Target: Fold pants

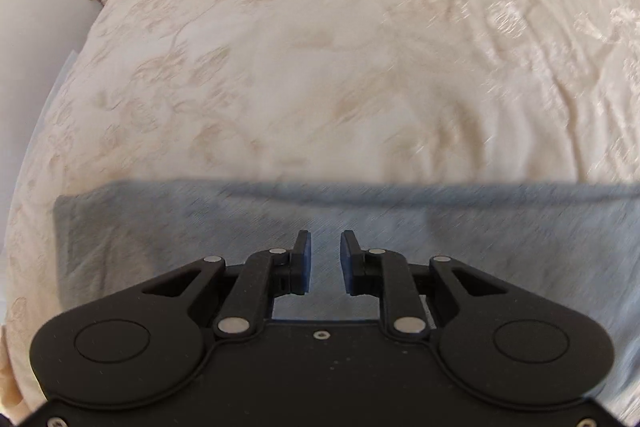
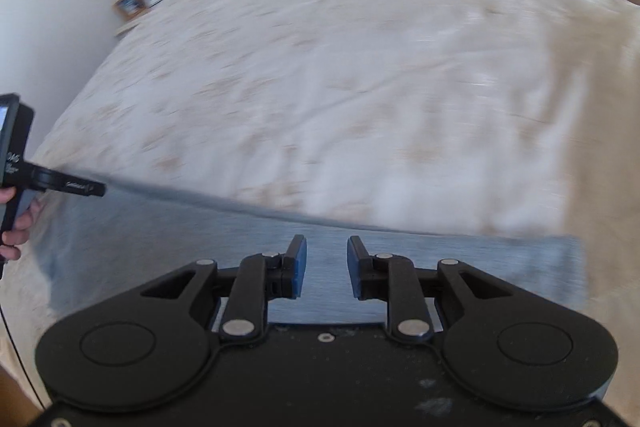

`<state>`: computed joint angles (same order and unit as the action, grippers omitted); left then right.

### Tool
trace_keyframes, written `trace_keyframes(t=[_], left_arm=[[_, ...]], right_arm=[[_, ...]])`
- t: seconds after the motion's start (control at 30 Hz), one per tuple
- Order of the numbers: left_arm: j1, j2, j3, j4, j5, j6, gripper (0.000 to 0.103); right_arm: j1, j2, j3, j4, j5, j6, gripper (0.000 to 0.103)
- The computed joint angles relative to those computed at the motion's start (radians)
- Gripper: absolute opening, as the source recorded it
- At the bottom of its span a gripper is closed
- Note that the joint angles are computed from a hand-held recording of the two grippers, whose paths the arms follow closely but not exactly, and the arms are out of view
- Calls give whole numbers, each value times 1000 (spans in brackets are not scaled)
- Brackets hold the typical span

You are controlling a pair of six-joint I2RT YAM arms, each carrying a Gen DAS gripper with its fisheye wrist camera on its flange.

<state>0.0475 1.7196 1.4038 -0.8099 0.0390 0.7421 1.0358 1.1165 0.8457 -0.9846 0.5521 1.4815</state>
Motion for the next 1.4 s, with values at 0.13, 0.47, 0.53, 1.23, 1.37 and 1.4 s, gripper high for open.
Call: trace_keyframes(t=[0.13, 0.47, 0.53, 1.23, 1.37, 1.4], left_arm=[[120, 52, 40, -5, 0, 123, 28], [255, 416, 411, -163, 17, 191, 28], [248, 443, 448, -185, 26, 191, 28], [293, 563, 756, -399, 171, 261, 28], [285, 586, 790, -350, 185, 234, 28], [283, 596, 795, -320, 177, 224, 28]], right_arm=[[-110, 223, 108, 240, -108, -233, 25], [-229, 759, 600, 290, -235, -511, 28], [-264, 828, 656, 291, -252, -590, 29], [-348, 963, 774, 245, -289, -776, 2], [-379, 1024, 797, 258, -309, -769, 2], [-381, 1041, 806, 256, -313, -757, 3]])
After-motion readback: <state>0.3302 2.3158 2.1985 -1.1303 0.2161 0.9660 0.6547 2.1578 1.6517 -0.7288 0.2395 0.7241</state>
